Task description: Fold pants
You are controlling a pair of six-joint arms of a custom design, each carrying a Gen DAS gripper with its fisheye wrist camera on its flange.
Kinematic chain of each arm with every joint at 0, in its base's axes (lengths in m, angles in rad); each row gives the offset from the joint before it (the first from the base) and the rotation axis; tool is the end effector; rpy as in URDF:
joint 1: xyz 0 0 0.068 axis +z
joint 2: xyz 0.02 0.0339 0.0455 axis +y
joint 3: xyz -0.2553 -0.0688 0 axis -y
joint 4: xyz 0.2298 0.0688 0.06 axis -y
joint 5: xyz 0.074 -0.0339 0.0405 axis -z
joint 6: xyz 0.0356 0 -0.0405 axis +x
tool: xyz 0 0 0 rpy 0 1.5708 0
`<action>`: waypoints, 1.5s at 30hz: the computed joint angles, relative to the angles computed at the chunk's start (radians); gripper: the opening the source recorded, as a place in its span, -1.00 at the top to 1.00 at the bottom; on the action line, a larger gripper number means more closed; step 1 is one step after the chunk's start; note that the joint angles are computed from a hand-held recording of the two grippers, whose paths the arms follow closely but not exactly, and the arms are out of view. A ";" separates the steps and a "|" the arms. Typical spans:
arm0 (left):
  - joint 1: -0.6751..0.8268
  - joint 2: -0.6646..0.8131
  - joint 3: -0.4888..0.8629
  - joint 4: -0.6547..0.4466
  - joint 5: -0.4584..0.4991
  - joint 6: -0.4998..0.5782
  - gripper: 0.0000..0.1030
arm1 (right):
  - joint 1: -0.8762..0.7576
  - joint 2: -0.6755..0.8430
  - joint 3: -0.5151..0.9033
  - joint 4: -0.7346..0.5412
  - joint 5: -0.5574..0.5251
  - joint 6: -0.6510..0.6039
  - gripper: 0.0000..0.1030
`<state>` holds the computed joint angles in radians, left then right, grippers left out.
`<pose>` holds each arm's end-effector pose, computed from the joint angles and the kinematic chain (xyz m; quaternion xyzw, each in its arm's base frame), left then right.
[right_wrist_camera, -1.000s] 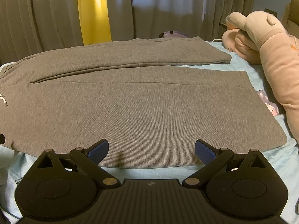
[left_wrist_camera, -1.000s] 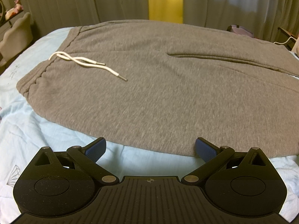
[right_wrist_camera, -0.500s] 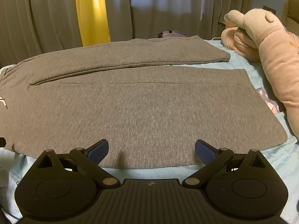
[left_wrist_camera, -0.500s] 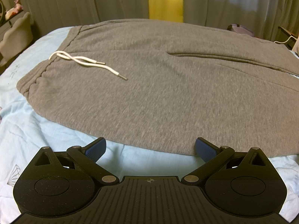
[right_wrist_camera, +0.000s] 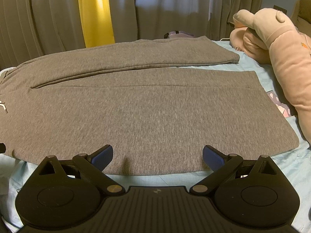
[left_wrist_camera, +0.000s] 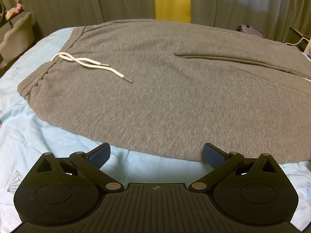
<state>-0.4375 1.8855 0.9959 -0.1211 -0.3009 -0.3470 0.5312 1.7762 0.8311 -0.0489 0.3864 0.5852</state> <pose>0.3194 -0.1378 0.1240 0.0016 0.9511 0.0286 0.3076 0.2772 0.1473 0.1226 0.0800 0.9390 -0.0083 0.3343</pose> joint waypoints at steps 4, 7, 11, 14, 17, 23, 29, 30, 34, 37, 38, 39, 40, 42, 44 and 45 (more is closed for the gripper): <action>0.000 0.000 0.000 0.000 0.000 0.000 -1.00 | 0.000 0.001 0.001 0.000 0.000 0.000 -0.92; 0.000 -0.001 -0.001 0.000 0.000 0.001 -1.00 | 0.000 0.001 0.001 0.000 0.000 0.000 -0.92; 0.001 -0.001 -0.001 -0.002 0.000 0.001 -1.00 | 0.000 0.001 0.001 0.000 -0.001 0.000 -0.92; 0.001 -0.004 -0.007 0.004 0.001 0.000 -1.00 | 0.000 0.002 0.000 -0.001 -0.003 0.004 -0.92; 0.000 -0.005 -0.010 0.007 0.002 0.001 -1.00 | -0.003 0.003 0.001 -0.002 -0.007 0.004 -0.92; 0.006 -0.004 0.000 -0.005 0.017 -0.004 -1.00 | -0.009 0.011 0.013 -0.012 -0.013 0.007 -0.92; 0.006 0.009 0.019 -0.024 0.017 -0.008 -1.00 | -0.028 0.030 0.023 0.003 -0.042 0.015 -0.92; 0.005 0.009 0.019 -0.024 0.016 -0.009 -1.00 | -0.035 0.038 0.029 0.010 -0.053 0.020 -0.92; 0.010 0.013 0.028 -0.024 0.024 -0.012 -1.00 | -0.068 0.088 0.044 0.068 -0.085 0.041 -0.92; 0.026 0.025 0.049 -0.013 0.044 -0.007 -1.00 | -0.090 0.163 0.099 0.082 -0.082 0.019 -0.92; 0.034 0.036 0.062 -0.005 0.050 -0.016 -1.00 | -0.096 0.196 0.134 0.062 -0.081 0.000 -0.92; 0.041 0.051 0.080 -0.002 0.053 -0.027 -1.00 | -0.105 0.234 0.174 0.035 -0.087 -0.014 -0.92; 0.050 0.072 0.106 -0.002 0.056 -0.042 -1.00 | -0.119 0.270 0.215 0.003 -0.108 -0.020 -0.92; 0.071 0.132 0.186 -0.027 0.064 -0.075 -1.00 | -0.150 0.329 0.263 -0.022 -0.157 -0.010 -0.93; 0.090 0.186 0.258 -0.041 0.067 -0.109 -1.00 | -0.149 0.333 0.241 0.035 -0.147 -0.005 -0.93; 0.097 0.215 0.300 -0.048 0.062 -0.127 -1.00 | -0.154 0.341 0.242 0.045 -0.152 -0.016 -0.93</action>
<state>-0.3401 2.1005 1.2960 -0.1695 -0.2385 -0.4738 0.3776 2.1172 1.0729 -0.0044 0.2340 0.5689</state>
